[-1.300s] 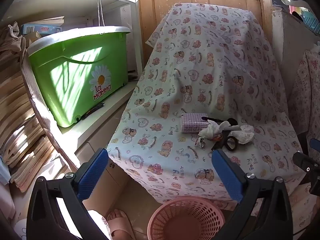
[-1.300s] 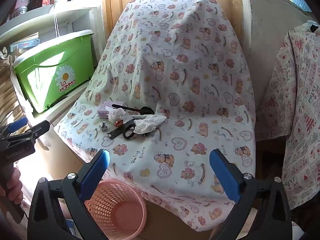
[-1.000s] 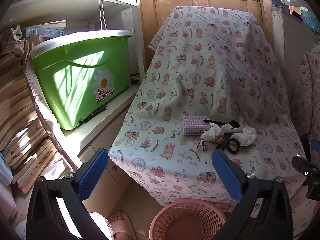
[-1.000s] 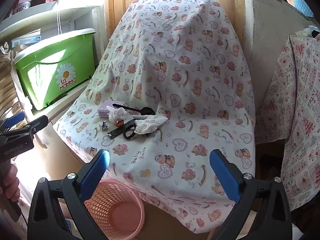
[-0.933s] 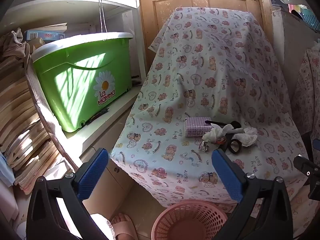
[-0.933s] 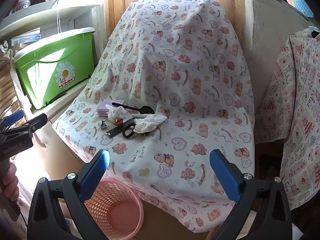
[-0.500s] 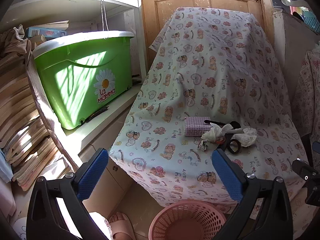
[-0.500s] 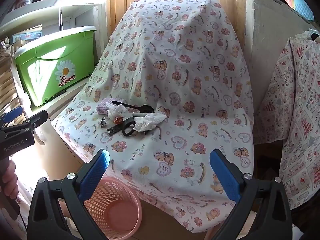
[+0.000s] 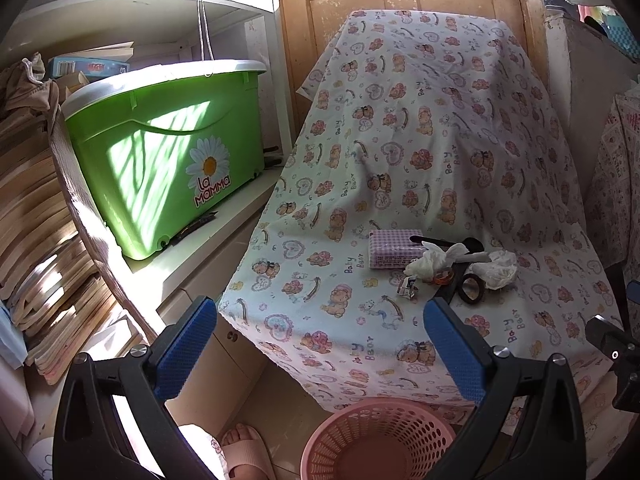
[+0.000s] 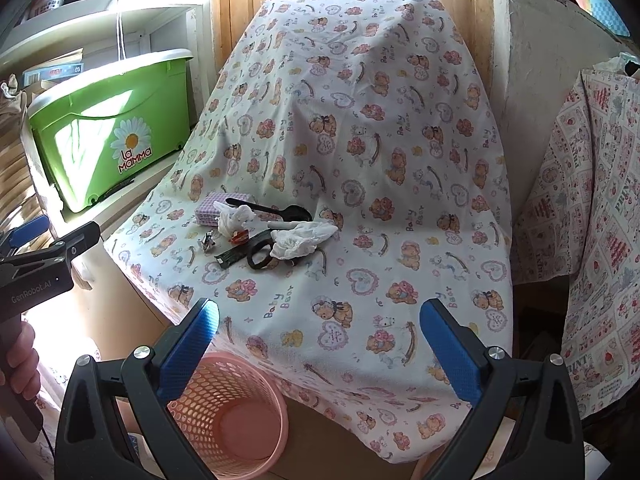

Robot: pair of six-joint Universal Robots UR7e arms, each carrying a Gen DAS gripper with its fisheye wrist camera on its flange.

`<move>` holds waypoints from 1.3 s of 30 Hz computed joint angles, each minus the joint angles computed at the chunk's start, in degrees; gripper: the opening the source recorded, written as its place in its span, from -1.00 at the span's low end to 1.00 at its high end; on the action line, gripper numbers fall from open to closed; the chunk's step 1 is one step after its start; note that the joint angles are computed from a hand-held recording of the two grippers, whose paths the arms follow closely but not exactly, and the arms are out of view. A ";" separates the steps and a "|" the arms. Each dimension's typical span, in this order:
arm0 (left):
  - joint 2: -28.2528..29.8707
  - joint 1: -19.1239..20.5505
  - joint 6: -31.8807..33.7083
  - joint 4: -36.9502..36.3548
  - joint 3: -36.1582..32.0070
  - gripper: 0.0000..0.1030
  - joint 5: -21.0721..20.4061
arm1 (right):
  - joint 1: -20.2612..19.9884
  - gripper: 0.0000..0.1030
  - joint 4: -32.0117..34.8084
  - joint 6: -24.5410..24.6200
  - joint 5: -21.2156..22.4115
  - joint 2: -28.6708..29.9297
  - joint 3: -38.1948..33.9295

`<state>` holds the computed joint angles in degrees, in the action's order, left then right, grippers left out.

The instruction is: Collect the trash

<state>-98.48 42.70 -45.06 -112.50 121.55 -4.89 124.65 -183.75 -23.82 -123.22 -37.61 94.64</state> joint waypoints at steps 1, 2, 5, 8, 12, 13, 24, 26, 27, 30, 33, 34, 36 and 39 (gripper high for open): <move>0.01 -0.04 -0.59 0.80 -0.09 0.98 0.16 | -0.04 0.98 0.33 0.07 0.09 -0.11 -0.09; 0.02 -0.08 -1.02 1.31 -0.12 0.98 0.28 | -0.04 0.98 0.40 0.09 0.15 -0.10 -0.09; 0.02 -0.07 -1.91 2.43 -0.42 0.98 -0.01 | -0.04 0.98 0.33 0.21 0.01 -0.01 -0.14; 0.02 -0.05 -2.83 3.51 -0.77 0.98 -0.31 | -0.09 0.98 0.62 0.53 0.01 0.02 -0.19; -0.10 -0.04 -1.79 2.31 -0.47 0.98 -0.17 | -0.20 0.98 0.50 0.48 -0.12 -0.03 -0.12; -0.12 -0.05 -1.34 1.69 -0.35 0.98 -0.14 | -0.25 0.98 0.61 0.57 -0.15 -0.01 -0.16; -0.22 0.12 -4.85 6.96 -1.29 0.98 -0.36 | -0.60 0.98 0.40 0.84 -0.17 0.01 -0.02; -0.19 0.14 -4.42 6.38 -1.20 0.98 -0.35 | -0.62 0.98 0.02 0.67 -0.41 0.12 0.08; -0.17 0.13 -4.43 6.32 -1.18 0.98 -0.35 | -0.63 0.98 0.23 0.69 -0.33 0.13 -0.01; -0.16 0.17 -4.62 6.46 -1.21 0.98 -0.34 | -0.62 0.98 0.53 0.79 -0.32 0.20 -0.10; -0.23 0.24 -5.83 7.85 -1.36 0.98 -0.32 | -0.51 0.98 1.00 0.97 -0.47 0.31 -0.25; -0.26 0.38 -6.58 8.65 -1.44 0.98 -0.26 | -0.40 0.98 1.55 1.14 -0.71 0.44 -0.58; -0.10 0.76 -11.71 15.00 -2.71 0.98 -0.11 | -0.19 0.98 1.49 0.97 -1.37 0.66 -0.72; -0.14 1.08 -13.44 16.83 -3.35 0.98 -0.85 | -0.21 0.98 2.13 1.31 -1.41 0.64 -0.84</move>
